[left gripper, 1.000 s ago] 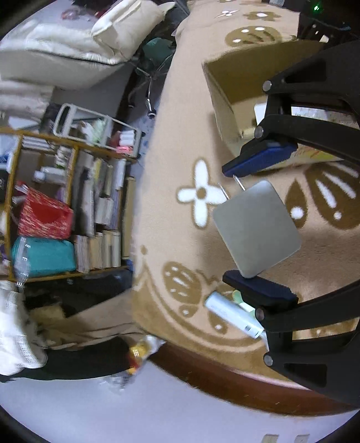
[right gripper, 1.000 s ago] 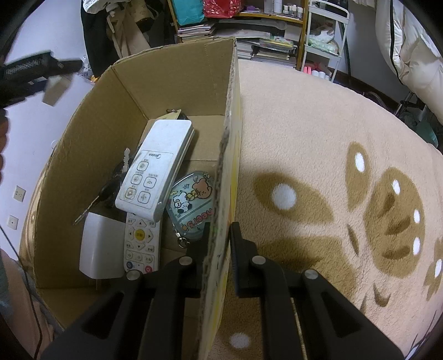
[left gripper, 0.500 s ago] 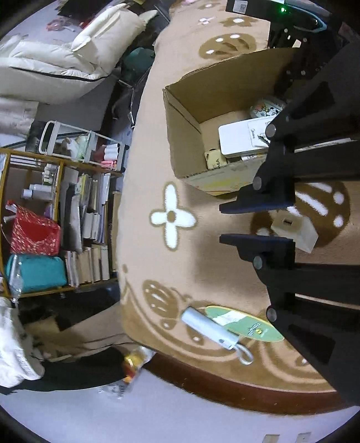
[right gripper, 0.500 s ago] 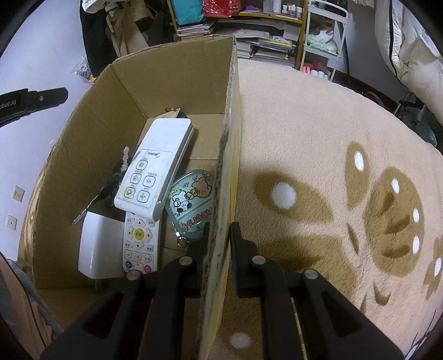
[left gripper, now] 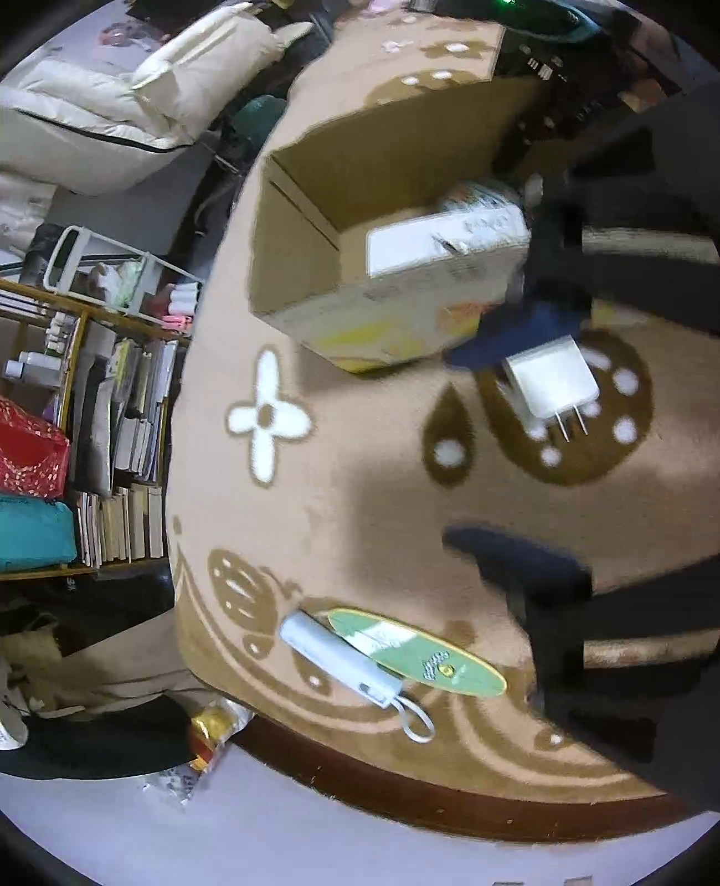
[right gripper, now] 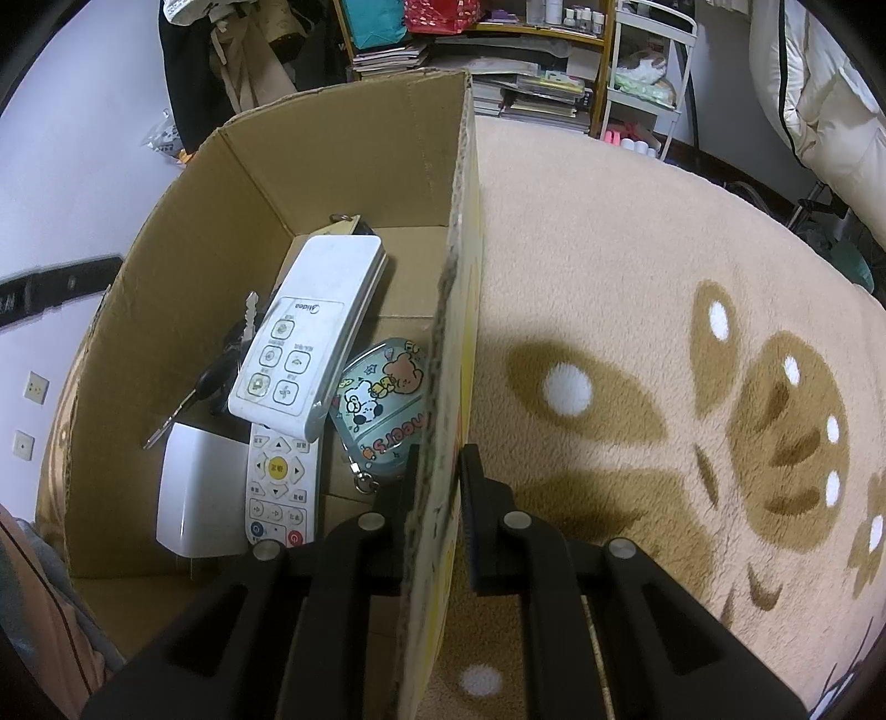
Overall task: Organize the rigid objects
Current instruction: 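Lift the white charger with the left tool and carry it toward the box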
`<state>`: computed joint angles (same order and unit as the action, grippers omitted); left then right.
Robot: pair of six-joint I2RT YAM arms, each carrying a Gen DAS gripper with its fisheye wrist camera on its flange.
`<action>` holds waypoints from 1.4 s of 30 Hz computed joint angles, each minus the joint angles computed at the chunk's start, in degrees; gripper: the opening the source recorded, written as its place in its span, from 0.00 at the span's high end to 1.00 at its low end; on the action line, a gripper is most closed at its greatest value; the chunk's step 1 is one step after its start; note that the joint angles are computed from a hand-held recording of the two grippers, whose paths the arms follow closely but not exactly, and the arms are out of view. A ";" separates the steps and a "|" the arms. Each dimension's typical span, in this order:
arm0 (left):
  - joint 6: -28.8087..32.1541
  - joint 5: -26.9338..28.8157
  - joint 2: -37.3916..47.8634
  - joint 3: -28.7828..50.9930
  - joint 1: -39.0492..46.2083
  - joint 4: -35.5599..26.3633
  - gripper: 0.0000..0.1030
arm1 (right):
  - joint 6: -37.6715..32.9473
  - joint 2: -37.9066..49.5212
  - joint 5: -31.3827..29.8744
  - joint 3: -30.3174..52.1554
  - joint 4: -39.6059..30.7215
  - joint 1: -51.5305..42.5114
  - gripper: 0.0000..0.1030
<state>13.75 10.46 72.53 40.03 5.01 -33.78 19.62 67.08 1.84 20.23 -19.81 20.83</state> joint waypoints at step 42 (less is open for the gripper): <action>24.73 -2.26 13.82 -7.42 -4.01 11.80 0.04 | -0.47 1.29 -0.99 0.06 0.70 -0.82 0.88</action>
